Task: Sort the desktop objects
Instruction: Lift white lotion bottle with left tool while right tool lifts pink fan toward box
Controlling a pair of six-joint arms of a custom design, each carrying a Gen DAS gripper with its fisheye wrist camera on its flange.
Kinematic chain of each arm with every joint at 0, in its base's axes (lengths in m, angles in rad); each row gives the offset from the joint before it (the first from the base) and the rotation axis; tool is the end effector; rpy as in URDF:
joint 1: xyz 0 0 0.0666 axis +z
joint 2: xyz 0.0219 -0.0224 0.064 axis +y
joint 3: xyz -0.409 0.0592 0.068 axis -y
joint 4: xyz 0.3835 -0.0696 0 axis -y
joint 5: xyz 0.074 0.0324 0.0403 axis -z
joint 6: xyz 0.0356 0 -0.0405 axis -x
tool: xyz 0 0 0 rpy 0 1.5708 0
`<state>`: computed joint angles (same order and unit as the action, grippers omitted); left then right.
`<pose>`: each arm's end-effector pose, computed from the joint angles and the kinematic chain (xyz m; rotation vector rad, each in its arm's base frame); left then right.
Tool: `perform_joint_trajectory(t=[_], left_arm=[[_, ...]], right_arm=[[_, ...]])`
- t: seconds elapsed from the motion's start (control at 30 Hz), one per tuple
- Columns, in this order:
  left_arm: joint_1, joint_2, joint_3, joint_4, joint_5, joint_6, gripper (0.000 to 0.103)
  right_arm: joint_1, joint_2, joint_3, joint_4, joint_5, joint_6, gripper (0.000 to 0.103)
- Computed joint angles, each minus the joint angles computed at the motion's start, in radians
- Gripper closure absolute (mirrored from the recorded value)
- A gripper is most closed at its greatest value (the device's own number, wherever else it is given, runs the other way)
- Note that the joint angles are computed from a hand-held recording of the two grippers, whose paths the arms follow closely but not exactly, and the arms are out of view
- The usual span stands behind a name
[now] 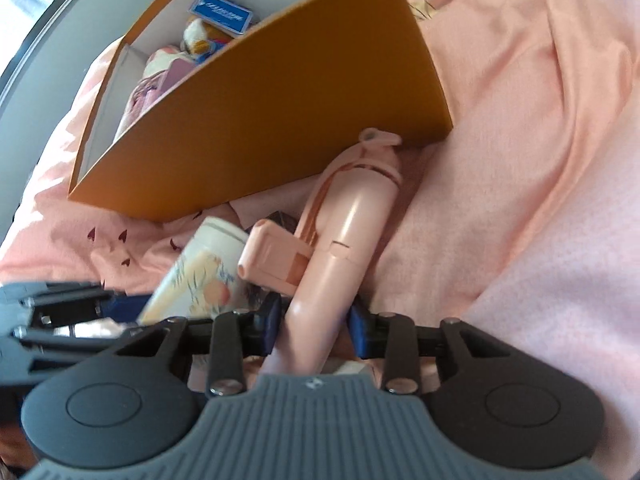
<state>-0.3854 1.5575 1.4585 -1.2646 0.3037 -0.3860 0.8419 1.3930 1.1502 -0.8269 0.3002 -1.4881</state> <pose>0.4481 -0.1937 0.3969 1.1348 2.6720 -0.4441 0.3015 0.3213 0.3582 0.9335 2.4667 0.4624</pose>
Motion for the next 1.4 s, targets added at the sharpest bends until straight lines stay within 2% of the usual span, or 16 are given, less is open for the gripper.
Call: perform_joint_trajectory(t=[0.13, 0.17, 0.2, 0.3, 0.4, 0.53, 0.67, 0.87, 1.03, 1.27, 1.4], left_arm=[[-0.006, -0.023, -0.004, 0.031, -0.047, -0.004, 0.066], [-0.01, -0.027, -0.005, 0.038, -0.061, -0.006, 0.07], [-0.017, -0.03, -0.004, 0.044, -0.076, -0.003, 0.079], [-0.018, -0.024, 0.004, 0.044, -0.076, 0.003, 0.081], [-0.009, 0.003, 0.021, 0.011, -0.06, 0.027, 0.081], [0.005, 0.035, 0.035, -0.027, -0.008, 0.052, 0.081], [-0.007, 0.042, 0.03, -0.014, -0.016, 0.065, 0.079], [-0.007, 0.062, 0.038, -0.017, -0.002, 0.094, 0.079], [-0.002, 0.079, 0.05, -0.044, 0.006, 0.096, 0.076], [0.001, 0.1, 0.051, -0.05, 0.033, 0.137, 0.074], [0.006, 0.087, 0.039, -0.031, 0.045, 0.15, 0.08]], right_arm=[[0.018, 0.02, 0.067, -0.112, 0.023, 0.079, 0.067], [0.022, 0.028, 0.086, -0.149, 0.032, 0.101, 0.067], [0.027, 0.038, 0.108, -0.189, 0.041, 0.124, 0.066], [0.039, 0.064, 0.147, -0.266, 0.055, 0.168, 0.065], [0.017, 0.07, 0.13, -0.234, 0.022, 0.179, 0.065], [-0.02, 0.059, 0.093, -0.151, -0.021, 0.161, 0.063], [-0.04, 0.032, 0.039, -0.072, -0.039, 0.123, 0.06], [-0.062, 0.02, -0.005, 0.018, -0.064, 0.119, 0.056], [-0.057, 0.01, -0.016, 0.032, -0.058, 0.122, 0.059], [-0.06, 0.006, -0.021, 0.038, -0.064, 0.121, 0.06], [-0.056, 0.005, -0.019, 0.034, -0.054, 0.117, 0.061]])
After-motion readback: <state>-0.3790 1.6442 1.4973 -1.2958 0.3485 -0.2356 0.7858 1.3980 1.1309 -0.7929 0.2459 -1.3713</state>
